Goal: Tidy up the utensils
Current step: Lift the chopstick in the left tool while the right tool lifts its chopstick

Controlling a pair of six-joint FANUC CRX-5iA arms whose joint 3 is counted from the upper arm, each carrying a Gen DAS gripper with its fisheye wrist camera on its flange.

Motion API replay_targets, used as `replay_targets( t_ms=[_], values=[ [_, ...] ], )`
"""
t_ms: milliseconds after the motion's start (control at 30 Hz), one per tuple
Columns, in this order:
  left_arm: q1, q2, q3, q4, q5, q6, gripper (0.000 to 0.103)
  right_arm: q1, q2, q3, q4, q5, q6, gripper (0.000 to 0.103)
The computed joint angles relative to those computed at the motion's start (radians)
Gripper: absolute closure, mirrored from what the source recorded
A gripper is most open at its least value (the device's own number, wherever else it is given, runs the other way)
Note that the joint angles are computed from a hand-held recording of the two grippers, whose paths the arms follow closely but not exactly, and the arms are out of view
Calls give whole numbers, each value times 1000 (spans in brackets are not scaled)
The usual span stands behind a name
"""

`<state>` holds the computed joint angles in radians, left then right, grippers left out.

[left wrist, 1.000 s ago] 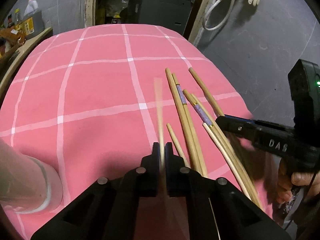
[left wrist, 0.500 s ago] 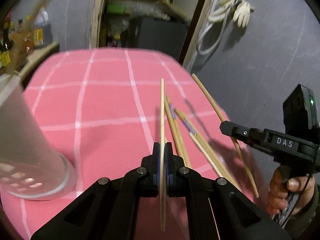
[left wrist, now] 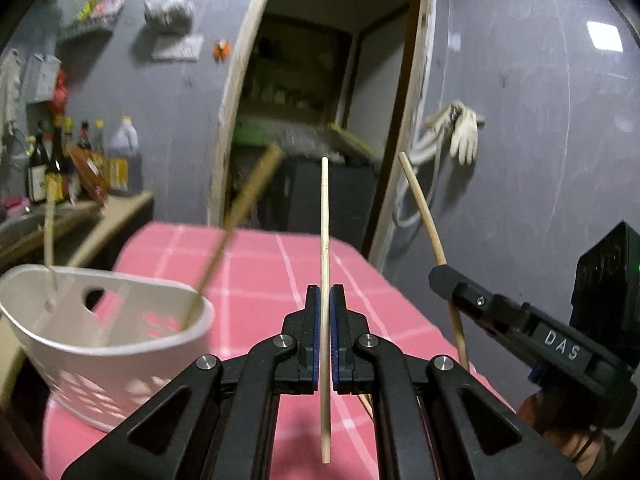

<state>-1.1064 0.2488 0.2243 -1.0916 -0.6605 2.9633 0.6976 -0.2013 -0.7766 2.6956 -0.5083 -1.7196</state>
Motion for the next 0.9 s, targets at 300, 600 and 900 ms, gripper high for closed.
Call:
replay_targets(
  t_ms=[300, 600, 900],
  values=[
    [-19, -137, -118, -237, -102, 252, 100, 44, 127, 132, 76, -149, -11, 98],
    [25, -245, -228, -366, -171, 443, 100, 65, 287, 280, 106, -290, -36, 98],
    [60, -260, -287, -423, -255, 578, 100, 108, 415, 376, 42, -370, 99, 98]
  ],
)
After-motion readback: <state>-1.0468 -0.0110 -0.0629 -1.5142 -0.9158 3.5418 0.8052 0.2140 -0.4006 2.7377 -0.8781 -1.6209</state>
